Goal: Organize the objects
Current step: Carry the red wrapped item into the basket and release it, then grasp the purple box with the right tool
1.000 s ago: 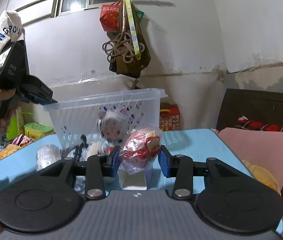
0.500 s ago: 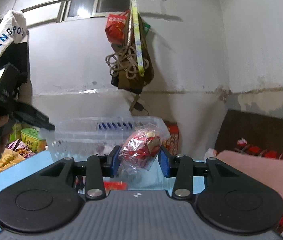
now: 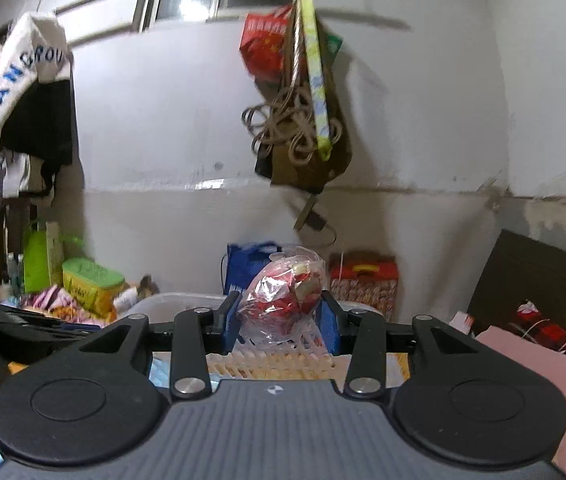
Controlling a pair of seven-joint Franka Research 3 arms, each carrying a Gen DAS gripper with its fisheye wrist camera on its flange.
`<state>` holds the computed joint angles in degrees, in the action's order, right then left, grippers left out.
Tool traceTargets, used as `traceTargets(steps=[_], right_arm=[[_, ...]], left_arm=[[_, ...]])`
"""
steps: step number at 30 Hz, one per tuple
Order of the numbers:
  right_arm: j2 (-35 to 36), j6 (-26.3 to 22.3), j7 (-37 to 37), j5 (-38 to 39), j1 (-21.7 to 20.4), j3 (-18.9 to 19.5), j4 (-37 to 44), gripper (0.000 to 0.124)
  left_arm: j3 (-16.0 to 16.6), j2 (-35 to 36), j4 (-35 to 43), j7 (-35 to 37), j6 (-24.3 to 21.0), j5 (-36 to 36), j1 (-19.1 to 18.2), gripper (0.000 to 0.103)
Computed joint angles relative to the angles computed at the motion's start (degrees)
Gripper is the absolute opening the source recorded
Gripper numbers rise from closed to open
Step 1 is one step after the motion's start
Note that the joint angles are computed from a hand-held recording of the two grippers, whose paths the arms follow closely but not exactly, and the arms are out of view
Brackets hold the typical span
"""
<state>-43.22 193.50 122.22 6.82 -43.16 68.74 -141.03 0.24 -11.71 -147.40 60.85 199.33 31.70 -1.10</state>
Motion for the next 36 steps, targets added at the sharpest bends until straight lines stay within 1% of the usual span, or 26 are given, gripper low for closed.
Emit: traceTargets(steps=[2, 3, 4, 7, 8, 10, 11, 12, 14, 16, 18, 19, 21, 24, 25, 26, 27, 28, 30, 31, 33, 34, 36], right_arm=[[1.93, -1.43, -0.32, -0.86, -1.56, 1.26, 1.73, 0.044], [2.90, -1.72, -0.26, -1.18, -1.51, 1.44, 1.96, 0.044], [4.28, -2.00, -0.32, -1.70, -2.09, 2.05, 2.53, 0.044], [4.23, -3.40, 0.08, -2.72, -3.73, 3.64, 3.30, 0.044], [4.60, -3.47, 0.25, -3.12, -3.96, 3.86, 3.38, 0.044], [4.35, -2.33, 0.82, -3.56, -5.19, 4.71, 3.25, 0.046], [3.17, -1.86, 1.45, -3.26, -6.07, 5.29, 3.11, 0.051], [1.99, -1.41, 2.07, -2.91, -6.84, 5.59, 3.03, 0.071], [-0.90, -1.30, 3.26, -2.19, -7.59, 5.66, 2.57, 0.103], [-4.16, -1.35, 4.50, -1.40, -7.56, 5.05, 1.59, 0.103], [-5.31, -1.13, 5.76, -0.72, -5.67, 3.50, -0.36, 0.103], [-6.46, -0.28, 6.98, 0.27, -4.46, 2.81, -2.06, 0.103], [-9.25, 1.93, 9.51, 2.50, -2.42, 1.97, -5.55, 0.103], [-11.02, 1.95, 10.53, 3.59, 2.64, -0.68, -10.36, 0.103], [-11.40, 2.35, 10.62, 3.74, 4.85, -1.47, -12.58, 0.103], [-12.48, 1.79, 11.21, 4.41, 6.66, -1.67, -14.48, 0.103], [-12.98, 0.55, 11.63, 4.60, 8.20, -1.91, -15.75, 0.103], [-13.28, -0.93, 12.19, 4.54, 9.55, -2.04, -16.79, 0.103], [-13.97, -3.28, 14.46, 4.26, 11.29, -1.43, -18.55, 0.103], [-13.46, -3.37, 15.48, 3.80, 11.25, -1.05, -18.79, 0.103], [-11.33, -4.98, 16.37, 2.11, 12.83, -1.39, -19.48, 0.103], [-10.60, -6.12, 16.94, 1.35, 13.15, -1.30, -19.48, 0.103], [-9.55, -6.88, 17.72, -0.49, 13.11, -0.83, -19.49, 0.103]], left_arm=[[0.18, 0.07, 0.13, -0.03, 0.00, 0.26, -0.07, 0.019], [0.16, 0.07, 0.13, -0.05, 0.00, 0.28, -0.05, 0.019], [1.05, 0.17, 0.31, -0.78, -0.02, 1.24, -0.73, 0.019], [4.08, 0.49, 1.10, -4.18, -0.20, 5.02, -2.90, 0.019], [4.18, 0.44, 1.08, -4.67, -0.09, 5.63, -2.83, 0.019], [2.62, 0.42, 0.92, -4.11, 0.09, 4.85, -1.45, 0.019], [1.65, 0.33, 0.80, -3.55, 0.01, 4.07, -0.71, 0.019], [0.56, 0.18, 0.58, -2.73, -0.07, 3.07, 0.07, 0.019], [-0.81, -0.01, 0.28, -1.29, -0.09, 1.45, 0.98, 0.019], [-0.13, 0.02, 0.39, -1.55, -0.25, 1.55, 0.25, 0.019], [0.36, 0.01, 0.45, -1.73, -0.34, 1.81, -0.27, 0.019], [0.05, -0.03, 0.38, -1.49, -0.35, 1.42, -0.10, 0.019], [0.51, 0.05, 0.52, -1.74, -0.46, 1.62, -0.49, 0.019], [-1.21, -0.05, 0.14, -0.08, -0.30, -0.21, 0.76, 0.019], [-0.48, 0.05, 0.18, -0.36, -0.18, 0.27, 0.23, 0.019], [1.31, 0.23, 0.58, -1.60, -0.24, 1.90, -1.06, 0.019], [2.21, 0.34, 0.76, -2.44, -0.19, 2.90, -1.68, 0.019], [2.07, 0.41, 0.85, -2.61, -0.19, 2.97, -1.52, 0.019], [0.72, 0.41, 0.81, -1.63, -0.24, 1.96, -0.33, 0.019], [-0.54, 0.37, 0.63, -0.59, -0.20, 0.71, 0.66, 0.019], [-2.71, 0.25, 0.25, 1.68, -0.15, -1.78, 2.25, 0.019], [-3.05, 0.26, 0.19, 2.32, -0.12, -2.48, 2.44, 0.019], [-2.38, 0.26, 0.22, 2.37, -0.20, -2.53, 1.75, 0.019]])
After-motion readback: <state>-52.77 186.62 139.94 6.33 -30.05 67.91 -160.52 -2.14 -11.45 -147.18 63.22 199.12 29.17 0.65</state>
